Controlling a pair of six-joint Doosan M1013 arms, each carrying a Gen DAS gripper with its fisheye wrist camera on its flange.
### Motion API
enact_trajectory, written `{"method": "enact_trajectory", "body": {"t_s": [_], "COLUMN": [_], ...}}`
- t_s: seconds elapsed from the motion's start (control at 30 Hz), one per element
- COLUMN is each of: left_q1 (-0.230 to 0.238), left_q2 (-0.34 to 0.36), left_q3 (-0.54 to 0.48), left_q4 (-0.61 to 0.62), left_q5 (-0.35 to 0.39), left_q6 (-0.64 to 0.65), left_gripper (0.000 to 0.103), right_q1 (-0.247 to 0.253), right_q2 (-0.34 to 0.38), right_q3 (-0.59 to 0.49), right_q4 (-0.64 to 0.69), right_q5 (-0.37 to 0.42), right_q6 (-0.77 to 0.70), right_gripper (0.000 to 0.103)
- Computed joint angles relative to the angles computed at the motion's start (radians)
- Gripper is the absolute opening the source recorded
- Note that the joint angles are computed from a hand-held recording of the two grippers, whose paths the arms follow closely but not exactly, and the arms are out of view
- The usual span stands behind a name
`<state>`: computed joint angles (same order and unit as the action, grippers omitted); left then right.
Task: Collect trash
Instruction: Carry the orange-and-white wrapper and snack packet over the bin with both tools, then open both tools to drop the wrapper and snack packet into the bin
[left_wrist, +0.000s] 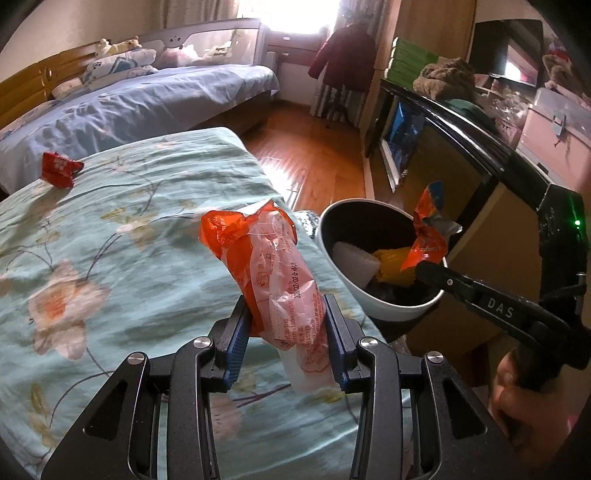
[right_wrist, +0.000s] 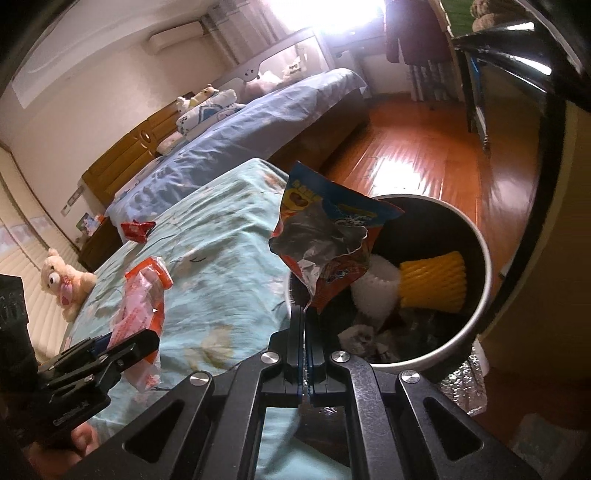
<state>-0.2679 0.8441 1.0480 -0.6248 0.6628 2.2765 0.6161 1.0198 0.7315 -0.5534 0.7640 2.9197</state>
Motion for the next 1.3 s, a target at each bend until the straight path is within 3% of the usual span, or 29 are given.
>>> {"method": "enact_trajectory", "body": {"t_s": [0.57,1.3], "left_q1": [-0.037,-0.083], "left_q2": [0.014,0.104], "left_q3": [-0.031,-0.189], "left_q4": [0.012,0.061], "left_q5": [0.025,0.147], "left_q6": [0.037,0.001], "left_gripper": [0.037,0.037], "right_q1": [-0.021,-0.051], "right_q2": [-0.034,-0.044], "right_q3": [0.084,0.113], "right_q4": [-0.001,0.047], "right_q5": [-0.025,-0.015], "right_q6": [0.058,0.032], "right_gripper": [0.001,0.001]}}
